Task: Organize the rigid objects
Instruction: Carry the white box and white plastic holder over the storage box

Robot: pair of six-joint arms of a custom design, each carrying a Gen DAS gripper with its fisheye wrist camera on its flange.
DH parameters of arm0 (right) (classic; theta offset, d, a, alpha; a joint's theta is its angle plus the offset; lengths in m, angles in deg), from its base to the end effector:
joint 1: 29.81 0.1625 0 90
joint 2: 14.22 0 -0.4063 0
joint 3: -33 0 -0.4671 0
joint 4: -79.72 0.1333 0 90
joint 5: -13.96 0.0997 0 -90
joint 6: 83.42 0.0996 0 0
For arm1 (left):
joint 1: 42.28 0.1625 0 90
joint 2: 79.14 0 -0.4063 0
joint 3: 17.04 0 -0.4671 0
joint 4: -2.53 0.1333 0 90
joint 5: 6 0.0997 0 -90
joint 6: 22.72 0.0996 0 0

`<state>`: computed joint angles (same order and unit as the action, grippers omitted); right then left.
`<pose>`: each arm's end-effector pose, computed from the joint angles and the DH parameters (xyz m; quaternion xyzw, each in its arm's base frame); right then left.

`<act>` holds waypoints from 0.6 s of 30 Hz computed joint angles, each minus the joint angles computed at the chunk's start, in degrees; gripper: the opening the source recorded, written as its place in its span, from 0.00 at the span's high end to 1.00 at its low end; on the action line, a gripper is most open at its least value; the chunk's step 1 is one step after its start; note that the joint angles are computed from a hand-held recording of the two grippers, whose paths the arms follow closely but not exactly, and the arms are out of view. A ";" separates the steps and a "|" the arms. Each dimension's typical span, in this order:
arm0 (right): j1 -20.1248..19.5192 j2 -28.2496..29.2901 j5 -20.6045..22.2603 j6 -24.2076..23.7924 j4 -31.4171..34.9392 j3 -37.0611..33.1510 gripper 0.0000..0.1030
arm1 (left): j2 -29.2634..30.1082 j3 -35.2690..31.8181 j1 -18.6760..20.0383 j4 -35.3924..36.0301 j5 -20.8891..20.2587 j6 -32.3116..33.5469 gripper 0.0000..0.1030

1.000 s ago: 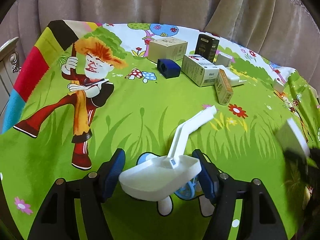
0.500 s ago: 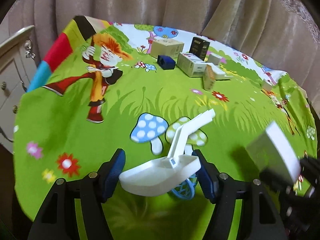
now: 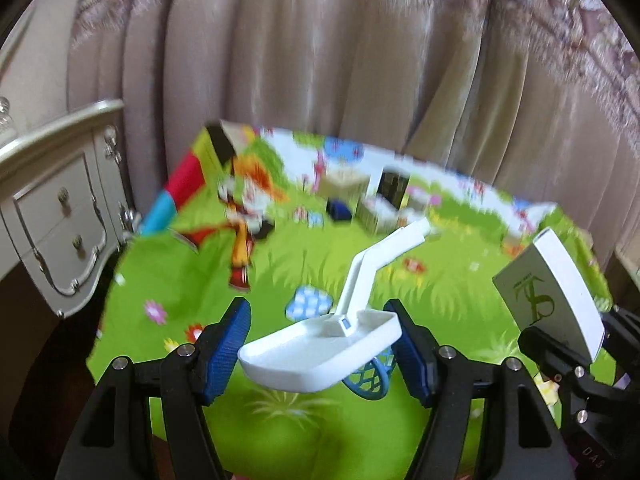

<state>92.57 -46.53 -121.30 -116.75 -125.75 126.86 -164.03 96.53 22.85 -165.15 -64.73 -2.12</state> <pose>0.4177 -0.5419 0.0083 0.2998 -0.7857 0.4156 0.3464 -0.0742 -0.6001 0.3624 0.2356 0.8514 -0.4082 0.2302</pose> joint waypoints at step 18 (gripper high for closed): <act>4.83 -1.70 -0.03 -12.67 -28.43 3.59 0.62 | -6.29 4.78 -8.04 -8.20 -3.01 5.51 0.33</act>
<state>97.41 -48.23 -121.33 -129.42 -154.18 130.45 -170.31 101.31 14.81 -173.35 -67.75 3.39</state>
